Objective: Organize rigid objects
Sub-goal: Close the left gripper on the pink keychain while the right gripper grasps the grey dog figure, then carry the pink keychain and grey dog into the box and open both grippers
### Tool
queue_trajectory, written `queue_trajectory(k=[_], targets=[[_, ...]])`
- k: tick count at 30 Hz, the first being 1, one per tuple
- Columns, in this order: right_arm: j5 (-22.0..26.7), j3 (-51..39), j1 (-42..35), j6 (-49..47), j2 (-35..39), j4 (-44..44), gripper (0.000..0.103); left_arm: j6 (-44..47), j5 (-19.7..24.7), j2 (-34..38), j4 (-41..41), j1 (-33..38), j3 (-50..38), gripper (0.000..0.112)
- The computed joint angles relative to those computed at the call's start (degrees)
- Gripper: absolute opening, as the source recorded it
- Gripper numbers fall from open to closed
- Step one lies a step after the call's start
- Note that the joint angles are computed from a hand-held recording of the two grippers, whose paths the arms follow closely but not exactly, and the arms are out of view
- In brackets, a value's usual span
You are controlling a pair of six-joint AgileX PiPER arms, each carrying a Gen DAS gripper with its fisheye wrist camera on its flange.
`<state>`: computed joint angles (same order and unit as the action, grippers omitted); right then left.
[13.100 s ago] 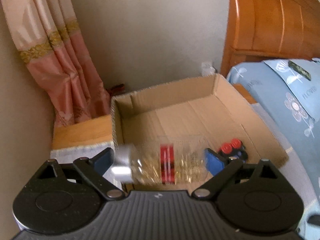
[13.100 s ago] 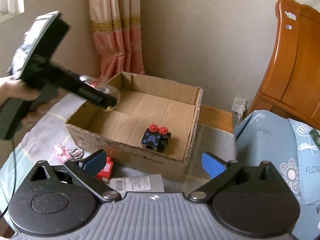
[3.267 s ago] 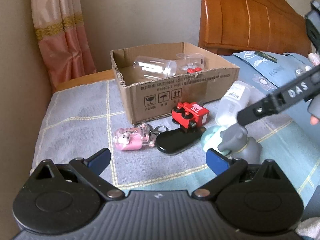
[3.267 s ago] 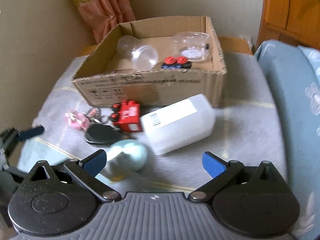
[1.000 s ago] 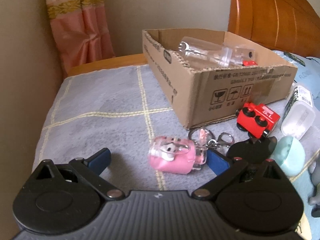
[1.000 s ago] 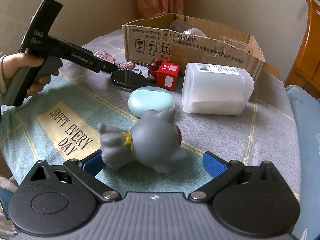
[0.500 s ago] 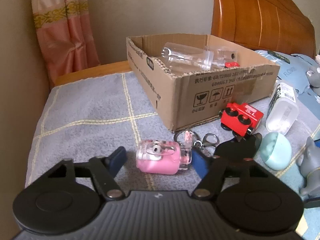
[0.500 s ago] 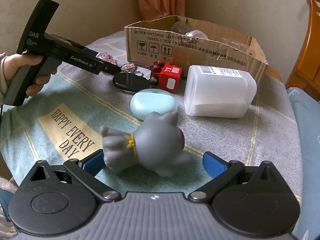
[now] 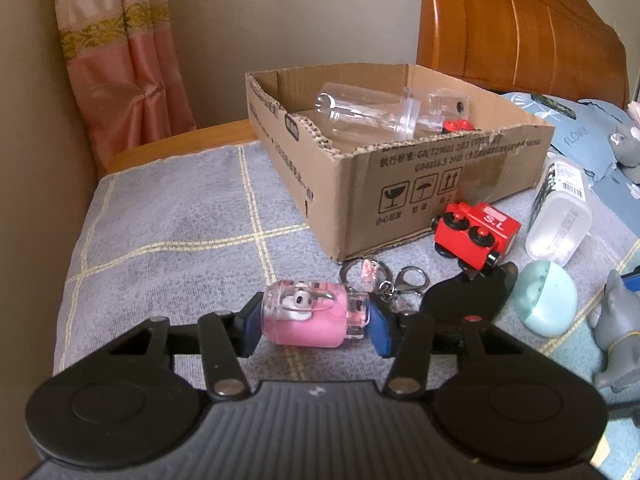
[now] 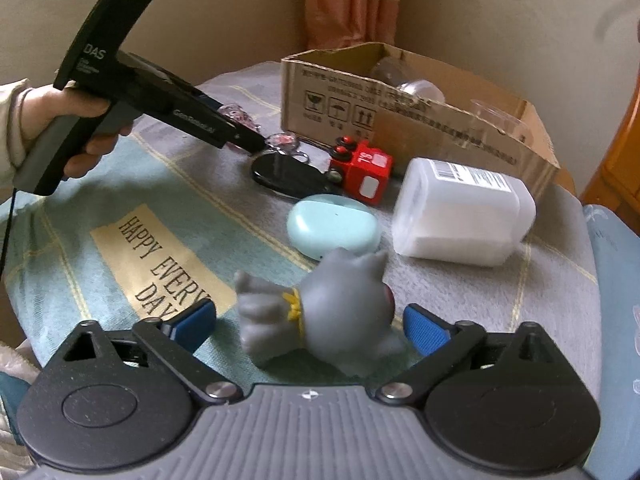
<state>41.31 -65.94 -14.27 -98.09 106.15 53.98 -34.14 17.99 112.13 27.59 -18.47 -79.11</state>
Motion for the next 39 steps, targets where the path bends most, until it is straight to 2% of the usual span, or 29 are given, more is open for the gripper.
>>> queue_trajectory(k=[2,4,7,12,18,24,36,39], targets=[[0.9,-1.4,-0.1,1.4,0.7,-1.3,0.092,0.9,0.1,0.0,-0.9,0.1,-0.1,0.051],[1.9,-2.8,-0.3,2.6,1.7,-2.2,0.083,3.6,0.9,0.2,-3.0,0.2,-0.8,0.051],[3.3,-4.3,-0.3,4.1,2.3,-3.7,0.079,7.7,2.6,0.2,-6.6,0.4,-1.9,0.051],[4.7,-6.1,0.1,7.7,2.5,-6.7,0.079,11.3,6.9,0.0,-9.1,0.0,-3.9,0.051],[11.6,-11.5,-1.5,12.4,2.9,-9.9,0.078,17.9,12.7,-2.6,-14.0,-0.5,-5.5,0.051],[16.6,-17.4,-2.0,15.3,2.7,-14.9,0.078,19.3,18.2,-4.9,-13.4,-0.8,-8.5,0.051],[25.8,-35.2,-1.6,24.4,7.2,-19.2,0.078,30.0,31.3,-5.9,-20.6,-0.7,-19.2,0.05],[27.2,-40.1,-1.6,26.3,8.7,-18.7,0.078,30.8,32.0,-6.0,-20.9,-0.9,-22.3,0.051]])
